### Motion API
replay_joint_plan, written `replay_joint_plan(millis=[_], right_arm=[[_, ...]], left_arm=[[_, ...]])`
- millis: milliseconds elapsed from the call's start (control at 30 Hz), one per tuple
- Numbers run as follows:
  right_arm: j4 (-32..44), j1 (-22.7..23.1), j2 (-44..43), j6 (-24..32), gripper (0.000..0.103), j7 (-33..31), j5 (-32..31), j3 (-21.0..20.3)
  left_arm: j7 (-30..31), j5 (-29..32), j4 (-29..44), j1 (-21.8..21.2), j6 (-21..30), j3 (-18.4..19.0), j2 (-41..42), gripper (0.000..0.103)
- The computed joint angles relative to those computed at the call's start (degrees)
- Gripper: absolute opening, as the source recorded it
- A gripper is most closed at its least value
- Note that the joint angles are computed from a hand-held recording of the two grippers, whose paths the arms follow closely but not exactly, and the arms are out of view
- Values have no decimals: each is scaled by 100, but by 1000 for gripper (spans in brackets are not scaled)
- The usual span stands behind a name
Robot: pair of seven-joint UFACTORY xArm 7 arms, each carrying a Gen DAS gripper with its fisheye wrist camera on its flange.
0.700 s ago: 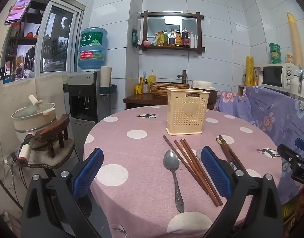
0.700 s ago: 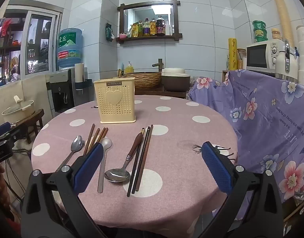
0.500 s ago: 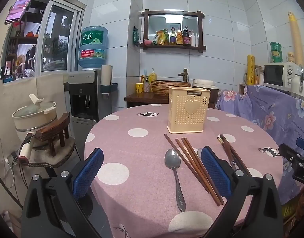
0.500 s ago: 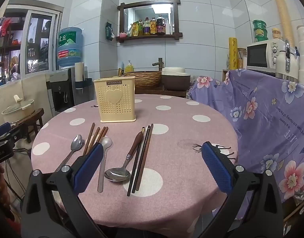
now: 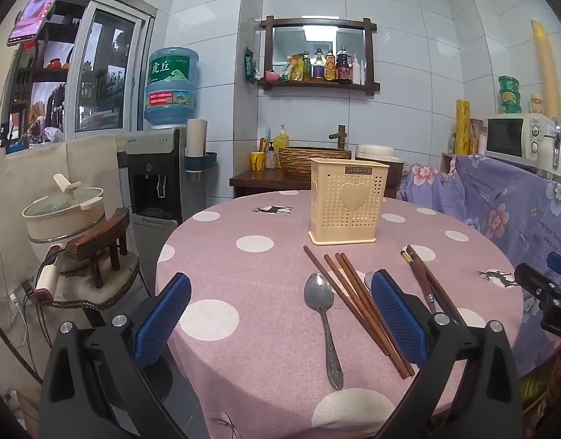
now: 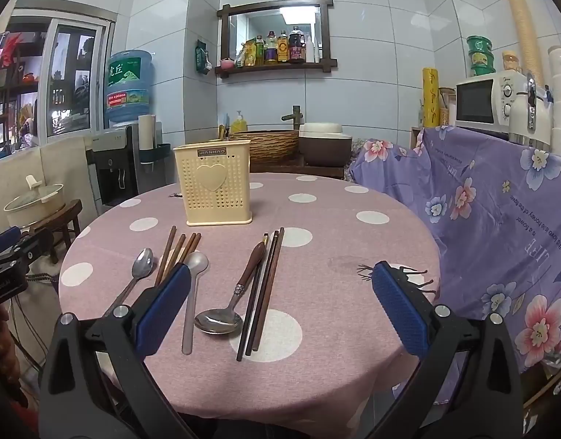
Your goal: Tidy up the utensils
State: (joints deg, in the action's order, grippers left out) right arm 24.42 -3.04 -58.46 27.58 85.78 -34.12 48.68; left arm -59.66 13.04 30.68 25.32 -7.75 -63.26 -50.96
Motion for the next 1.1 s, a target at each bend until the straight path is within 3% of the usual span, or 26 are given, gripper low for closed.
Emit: replay_joint_plan(millis=[1100], right_arm=[[80, -54, 149, 11, 98, 110, -64, 52]], left_arm=[[74, -11, -62, 133, -136, -83, 135, 98]])
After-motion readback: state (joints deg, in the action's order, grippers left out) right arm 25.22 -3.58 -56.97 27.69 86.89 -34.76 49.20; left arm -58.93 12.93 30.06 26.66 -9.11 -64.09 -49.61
